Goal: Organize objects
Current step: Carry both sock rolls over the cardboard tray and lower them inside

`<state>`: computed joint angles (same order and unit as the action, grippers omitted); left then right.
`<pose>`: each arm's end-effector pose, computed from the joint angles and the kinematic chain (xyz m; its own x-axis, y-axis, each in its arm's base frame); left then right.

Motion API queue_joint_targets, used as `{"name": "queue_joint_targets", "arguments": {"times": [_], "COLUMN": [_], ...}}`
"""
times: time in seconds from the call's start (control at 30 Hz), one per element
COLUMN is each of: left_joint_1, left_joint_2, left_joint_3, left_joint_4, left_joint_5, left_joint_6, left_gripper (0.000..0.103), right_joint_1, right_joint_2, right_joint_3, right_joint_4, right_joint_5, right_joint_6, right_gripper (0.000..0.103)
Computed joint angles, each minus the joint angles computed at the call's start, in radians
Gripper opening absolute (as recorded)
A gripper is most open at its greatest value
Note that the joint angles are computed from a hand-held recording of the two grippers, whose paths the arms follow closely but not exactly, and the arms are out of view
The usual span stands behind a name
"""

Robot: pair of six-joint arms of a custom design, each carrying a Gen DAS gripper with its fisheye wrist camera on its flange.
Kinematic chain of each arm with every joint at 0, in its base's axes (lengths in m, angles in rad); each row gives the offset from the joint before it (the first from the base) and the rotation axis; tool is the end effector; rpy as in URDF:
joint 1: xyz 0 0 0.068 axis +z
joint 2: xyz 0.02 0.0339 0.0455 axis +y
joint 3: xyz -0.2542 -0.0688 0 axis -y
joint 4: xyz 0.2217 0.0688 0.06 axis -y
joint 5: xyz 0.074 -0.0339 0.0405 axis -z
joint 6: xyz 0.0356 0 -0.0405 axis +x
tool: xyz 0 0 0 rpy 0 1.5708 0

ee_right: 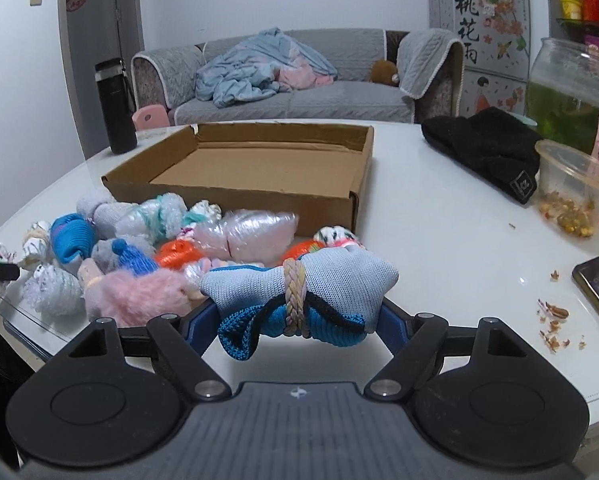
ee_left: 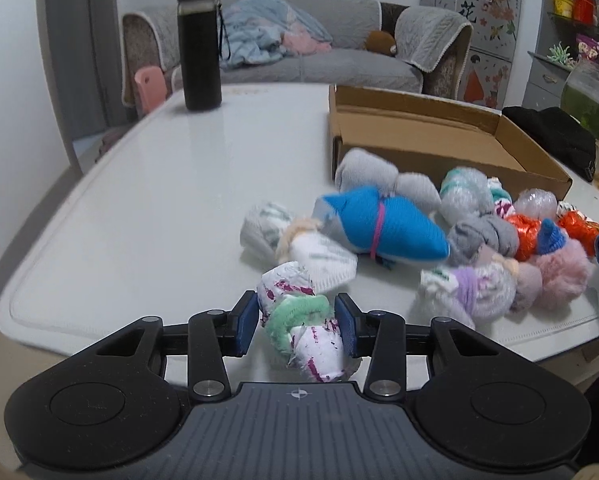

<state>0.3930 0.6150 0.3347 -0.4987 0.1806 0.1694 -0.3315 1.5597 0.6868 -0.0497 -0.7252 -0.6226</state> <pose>0.1129 0.0399 0.1799 -0.6833 -0.1037 -0.7227 -0.1455 0.9893 -0.0044 0.2596 -0.0644 0.1561 -0.5336 -0.2779 -0.7988 -0.5493 0.8320 0.0775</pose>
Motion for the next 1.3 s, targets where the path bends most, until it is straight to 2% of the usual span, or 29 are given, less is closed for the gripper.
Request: {"name": "queue_joint_targets", "arguments": {"times": [0.3,0.5,0.63,0.77,0.97,1.07,1.17,1.23,1.27,1.3], "left_joint_1": [0.183,0.145,0.075,-0.06,-0.223,-0.277,-0.297,-0.275,-0.256,-0.238], "left_joint_2": [-0.029,0.057,0.204,0.427,0.833,1.033,1.128,1.115,1.082,1.047], "left_joint_3": [0.028,0.106,0.252,0.474,0.868,1.027,1.062,1.02,0.965,0.913], "left_joint_4": [-0.059,0.033,0.092,0.148,0.115,0.103,0.122,0.133,0.155,0.17], "left_joint_5": [0.095,0.077,0.075,0.018,-0.021,-0.041,-0.069,-0.054,-0.05,-0.066], "left_joint_6": [0.116,0.109,0.095,0.069,0.023,0.011,0.021,0.031,0.047,0.059], "left_gripper": [0.049,0.049,0.049,0.049,0.05,0.047,0.043,0.046,0.049,0.059], "right_joint_1": [-0.019,0.013,0.065,0.153,0.305,0.364,0.408,0.409,0.401,0.397], "right_joint_2": [-0.021,-0.027,-0.018,0.049,0.275,0.412,0.503,0.522,0.526,0.519], "right_joint_3": [0.014,0.074,0.171,0.331,0.711,0.884,0.954,0.953,0.946,0.925], "right_joint_4": [-0.002,0.007,-0.009,-0.017,-0.162,-0.236,-0.251,-0.248,-0.255,-0.249], "right_joint_5": [-0.031,-0.037,-0.058,-0.085,-0.08,-0.037,0.018,0.009,-0.017,-0.024], "right_joint_6": [0.011,0.045,0.071,0.127,0.115,0.086,0.079,0.091,0.076,0.06], "right_gripper": [0.077,0.078,0.078,0.078,0.079,0.079,0.078,0.078,0.078,0.078]}}
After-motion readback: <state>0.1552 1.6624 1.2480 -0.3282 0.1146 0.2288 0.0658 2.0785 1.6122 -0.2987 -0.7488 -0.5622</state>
